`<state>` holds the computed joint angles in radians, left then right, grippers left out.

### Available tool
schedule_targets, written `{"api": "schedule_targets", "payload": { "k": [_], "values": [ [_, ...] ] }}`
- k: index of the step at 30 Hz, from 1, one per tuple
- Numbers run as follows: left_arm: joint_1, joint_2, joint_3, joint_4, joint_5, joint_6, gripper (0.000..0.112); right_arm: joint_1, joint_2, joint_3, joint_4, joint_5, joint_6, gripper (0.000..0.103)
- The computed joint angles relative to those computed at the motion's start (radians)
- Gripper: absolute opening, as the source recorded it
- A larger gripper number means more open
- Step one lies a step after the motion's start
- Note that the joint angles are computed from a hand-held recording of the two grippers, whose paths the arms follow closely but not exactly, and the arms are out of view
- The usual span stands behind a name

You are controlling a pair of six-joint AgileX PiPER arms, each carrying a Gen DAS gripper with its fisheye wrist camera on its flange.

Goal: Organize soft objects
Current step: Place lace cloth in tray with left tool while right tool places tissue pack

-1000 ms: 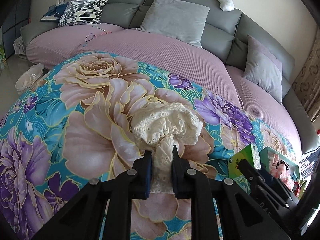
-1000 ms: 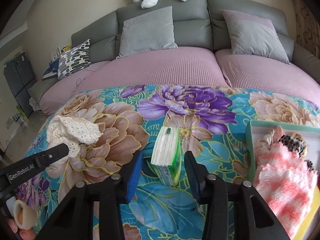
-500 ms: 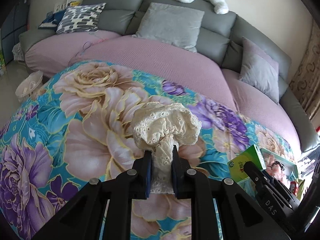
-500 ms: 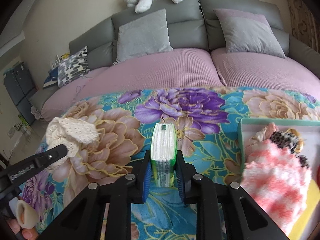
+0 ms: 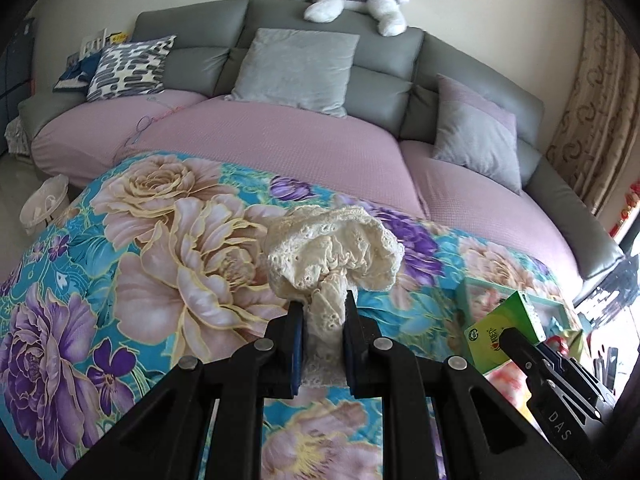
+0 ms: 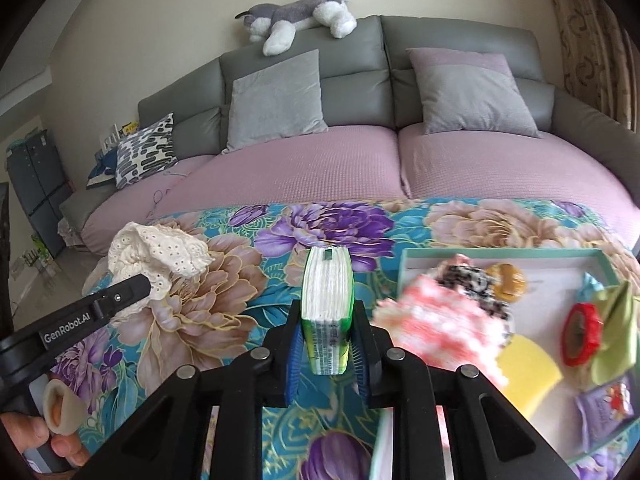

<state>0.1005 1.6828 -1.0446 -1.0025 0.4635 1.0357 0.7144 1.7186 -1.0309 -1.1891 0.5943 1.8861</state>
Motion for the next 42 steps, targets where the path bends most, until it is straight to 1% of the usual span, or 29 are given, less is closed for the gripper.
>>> {"api": "schedule_targets", "payload": {
  "k": [4, 8, 11, 17, 21, 26, 28, 34, 39, 42],
  "values": [
    [-0.026, -0.095, 0.065, -0.02, 0.015, 0.045, 0.017, 0.056, -0.094, 0.075, 0.02, 0.093, 0.007, 0.024],
    [-0.054, -0.176, 0.119, -0.041, 0.052, 0.082, 0.017, 0.122, -0.212, 0.171, 0.047, 0.208, 0.053, 0.024],
    [-0.085, -0.225, 0.148, -0.031, 0.056, 0.078, 0.017, 0.166, -0.293, 0.232, 0.089, 0.302, 0.072, 0.024],
    [-0.161, -0.297, 0.211, -0.006, 0.038, 0.067, 0.017, 0.207, -0.438, 0.339, 0.145, 0.408, 0.103, 0.024],
    [-0.241, -0.331, 0.243, 0.049, 0.017, 0.019, 0.017, 0.243, -0.531, 0.394, 0.167, 0.493, 0.134, 0.024],
    [-0.345, -0.348, 0.272, 0.103, -0.022, -0.03, 0.017, 0.262, -0.613, 0.441, 0.191, 0.565, 0.145, 0.024],
    [-0.397, -0.335, 0.279, 0.129, -0.045, -0.058, 0.017, 0.251, -0.641, 0.465, 0.195, 0.562, 0.15, 0.024],
    [-0.506, -0.266, 0.28, 0.204, -0.092, -0.143, 0.017, 0.183, -0.659, 0.51, 0.198, 0.482, 0.134, 0.024],
    [-0.571, -0.187, 0.272, 0.311, -0.13, -0.248, 0.017, 0.103, -0.631, 0.545, 0.188, 0.348, 0.135, 0.024],
    [-0.584, -0.136, 0.262, 0.322, -0.146, -0.258, 0.017, 0.056, -0.598, 0.556, 0.171, 0.268, 0.136, 0.024]
  ]
}}
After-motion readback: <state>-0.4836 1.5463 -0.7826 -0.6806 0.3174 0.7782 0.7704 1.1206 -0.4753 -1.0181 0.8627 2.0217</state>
